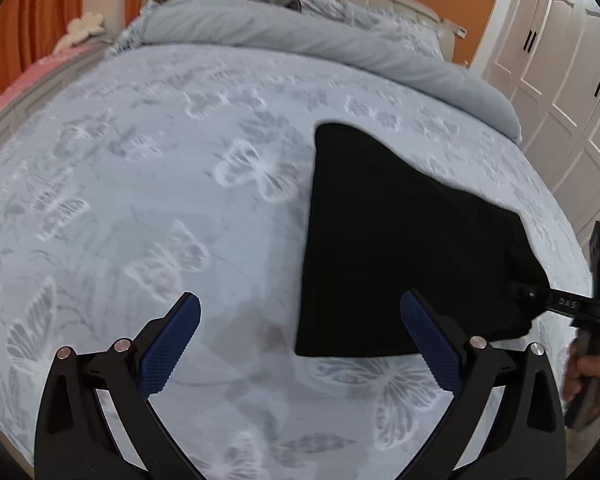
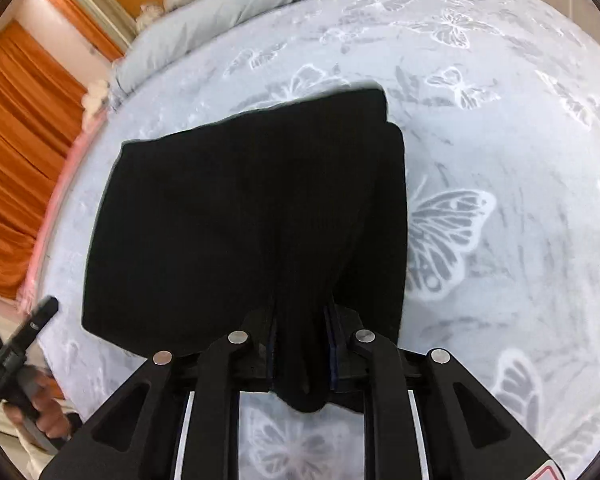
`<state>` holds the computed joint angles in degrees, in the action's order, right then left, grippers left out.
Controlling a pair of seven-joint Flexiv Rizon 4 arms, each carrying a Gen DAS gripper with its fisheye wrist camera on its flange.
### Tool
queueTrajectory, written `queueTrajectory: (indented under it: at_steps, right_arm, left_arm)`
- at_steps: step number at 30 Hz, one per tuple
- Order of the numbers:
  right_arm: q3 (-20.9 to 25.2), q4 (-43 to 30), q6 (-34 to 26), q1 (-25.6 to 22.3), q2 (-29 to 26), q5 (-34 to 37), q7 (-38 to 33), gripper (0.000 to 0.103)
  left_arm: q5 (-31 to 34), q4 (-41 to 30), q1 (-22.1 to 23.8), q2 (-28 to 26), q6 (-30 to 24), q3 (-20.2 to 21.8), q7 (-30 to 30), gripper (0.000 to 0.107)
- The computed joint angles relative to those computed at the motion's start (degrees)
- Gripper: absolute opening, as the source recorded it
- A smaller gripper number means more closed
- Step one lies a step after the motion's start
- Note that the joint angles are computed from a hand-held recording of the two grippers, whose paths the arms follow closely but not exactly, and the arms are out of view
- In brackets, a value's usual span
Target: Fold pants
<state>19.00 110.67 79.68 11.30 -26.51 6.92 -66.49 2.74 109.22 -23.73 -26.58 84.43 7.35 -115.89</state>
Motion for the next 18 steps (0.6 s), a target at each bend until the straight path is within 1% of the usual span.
queueTrajectory:
  at_steps: [1,2,3,4,5,6,7,8,9,10,11,12,13,14,15,16,17,18]
  right_arm:
    - [0.4,0.6,0.77,-0.27,1.19,0.14,-0.57,0.018]
    - [-0.92,2.45,3.17,0.98,2.91,-0.63,-0.07,0.023]
    - [-3.5,4.08,4.96,3.47,4.05,-2.36,1.87,0.024]
    - [-7.03,5.95,5.61,6.48,6.0,-5.09,4.68,0.024]
    - [-9.19,7.5,5.92,7.92,7.16,-7.09,6.72,0.03]
    - [-10.83,8.4,6.39,8.81,7.34,-9.82,9.64,0.041]
    - [-10.65,9.18,6.18,8.1,8.19,-9.18,9.72,0.049]
    - [-8.6,8.94,6.21,5.89,8.0,-8.02,9.32,0.064]
    - [-6.79,8.62,6.12,4.35,7.6,-6.98,9.14,0.07]
    - [-4.42,7.59,4.82,2.3,6.86,-5.62,8.3,0.07]
    - [-1.92,6.08,2.87,0.29,5.73,-3.94,6.6,0.07]
    - [-0.91,5.36,2.0,-0.13,4.93,-3.28,6.1,0.07]
    - [1.0,4.28,0.22,-1.67,3.85,-1.64,4.49,0.071]
    - [2.03,2.82,-0.84,-2.46,2.4,-0.32,3.21,0.072]
    - [3.27,1.7,-1.43,-3.37,1.18,1.46,1.98,0.072]
    - [5.57,0.29,-1.0,-5.07,-0.56,4.33,0.01,0.071]
    - [8.65,-1.25,0.02,-7.33,-2.48,7.34,-2.95,0.06]
    - [9.89,-2.23,0.23,-8.15,-3.6,8.7,-4.52,0.05]
  left_arm:
    - [-0.59,-0.24,0.39,-0.28,-0.26,-0.88,0.15,0.098]
    - [-0.8,-0.44,0.37,-0.46,-0.27,-1.07,0.04,0.098]
    - [-0.97,-0.69,0.29,-0.65,-0.25,-1.18,-0.09,0.098]
    - [-1.27,-0.94,0.46,-0.86,-0.19,-1.58,0.0,0.098]
    - [-2.1,-1.06,1.45,-1.18,0.07,-2.97,0.7,0.098]
    - [-3.0,-1.01,2.37,-1.44,0.2,-4.21,1.4,0.098]
    - [-3.94,-1.23,3.06,-1.88,0.08,-5.13,1.93,0.098]
    - [-4.92,-1.55,3.63,-2.55,-0.31,-6.01,2.43,0.098]
    - [-5.78,-1.68,4.29,-3.03,-0.7,-6.87,3.16,0.098]
    - [-6.81,-1.76,5.11,-3.55,-0.94,-8.03,3.95,0.098]
    - [-8.63,-1.72,7.07,-4.18,-1.38,-10.5,5.45,0.098]
    - [-10.7,-1.51,9.19,-4.72,-1.72,-13.2,7.06,0.098]
    - [-13.95,-0.99,12.71,-5.73,-1.58,-17.76,9.38,0.098]
    - [-15.4,-0.63,16.22,-6.7,-1.61,-22.05,10.45,0.098]
    - [-20.57,0.05,18.46,-7.74,-1.23,-25.6,14.25,0.098]
    - [-23.49,0.2,19.43,-8.68,-0.59,-27.29,15.57,0.097]
    - [-22.67,0.13,19.34,-9.14,1.3,-27.11,14.24,0.091]
    - [-21.08,-0.32,18.91,-9.19,1.9,-26.41,13.68,0.077]
